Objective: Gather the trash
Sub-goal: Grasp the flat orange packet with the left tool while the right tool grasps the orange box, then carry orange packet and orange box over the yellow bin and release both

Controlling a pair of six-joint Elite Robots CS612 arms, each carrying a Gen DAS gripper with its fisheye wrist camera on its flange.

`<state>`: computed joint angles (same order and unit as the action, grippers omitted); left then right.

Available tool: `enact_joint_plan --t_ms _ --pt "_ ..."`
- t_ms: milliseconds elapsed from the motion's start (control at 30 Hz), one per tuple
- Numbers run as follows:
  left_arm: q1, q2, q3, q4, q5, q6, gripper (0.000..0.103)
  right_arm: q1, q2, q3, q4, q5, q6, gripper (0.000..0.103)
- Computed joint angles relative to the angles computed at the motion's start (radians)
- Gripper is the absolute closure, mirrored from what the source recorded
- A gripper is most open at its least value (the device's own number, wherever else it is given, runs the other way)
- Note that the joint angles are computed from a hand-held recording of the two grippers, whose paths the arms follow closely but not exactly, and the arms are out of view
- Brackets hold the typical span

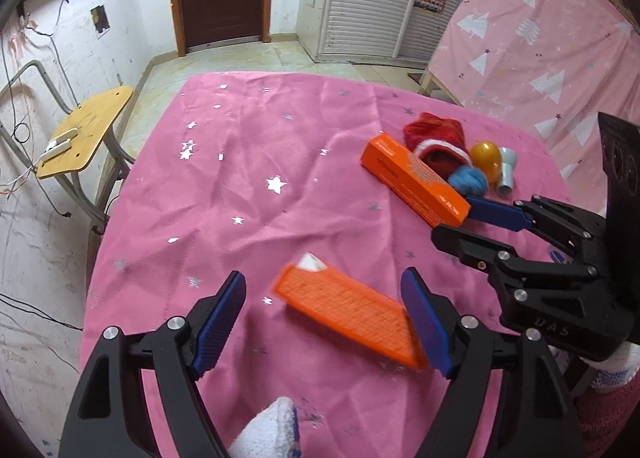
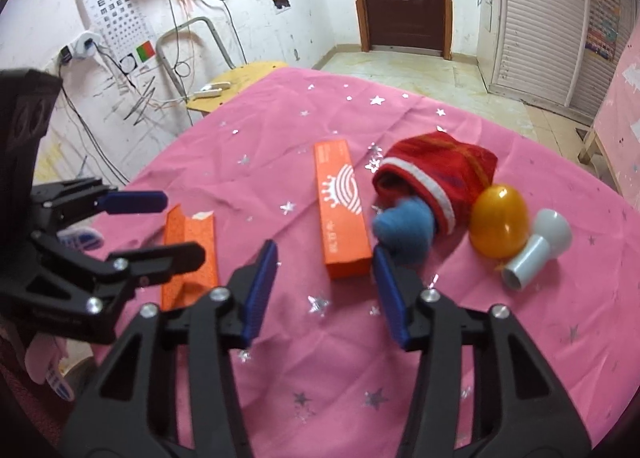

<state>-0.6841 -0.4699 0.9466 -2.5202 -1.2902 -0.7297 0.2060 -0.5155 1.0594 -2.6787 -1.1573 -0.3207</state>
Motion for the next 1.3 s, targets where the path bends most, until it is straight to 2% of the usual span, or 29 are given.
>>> enact_joint_plan --t_ms 167,300,400,633,700,733,833,867,900,1033,1100,1300 --pt "0.002 -0.001 0.003 -0.001 -0.006 -0.007 0.031 0.011 0.018 -0.036 0.023 -0.026 -0.014 0.065" --pt "-0.001 -0.003 0.01 0.002 -0.009 -0.008 0.031 0.02 0.035 -0.064 0.033 -0.062 -0.038 0.08" --pt "-0.004 -0.002 0.006 0.009 -0.012 -0.008 0.031 0.022 0.038 -0.066 0.007 -0.075 -0.036 0.081" --pt "-0.015 0.019 -0.036 0.056 0.007 0.007 0.032 -0.009 0.018 -0.024 -0.089 0.023 0.058 0.081" --pt "-0.018 0.029 -0.056 0.075 0.013 0.013 0.044 -0.019 0.008 -0.004 -0.125 0.048 0.087 0.081" --pt "-0.019 0.033 -0.063 0.08 0.009 0.011 0.046 -0.026 0.001 0.008 -0.144 0.064 0.106 0.081" --pt "-0.021 0.037 -0.071 0.075 0.012 -0.003 0.061 -0.042 -0.012 0.035 -0.191 0.084 0.143 0.08" --pt "-0.021 0.039 -0.072 0.072 0.012 -0.004 0.073 -0.047 -0.017 0.046 -0.206 0.087 0.154 0.08" --pt "-0.02 0.042 -0.079 0.08 0.003 -0.003 0.076 -0.052 -0.023 0.058 -0.227 0.091 0.169 0.08" --pt "-0.031 0.048 -0.091 0.088 0.045 0.002 0.08 -0.073 -0.041 0.102 -0.299 0.095 0.217 0.08" --pt "-0.034 0.052 -0.101 0.092 0.051 0.001 0.086 -0.083 -0.051 0.126 -0.337 0.087 0.238 0.08" --pt "-0.047 0.061 -0.137 0.117 0.091 0.016 0.088 -0.116 -0.074 0.181 -0.434 0.08 0.301 0.08"
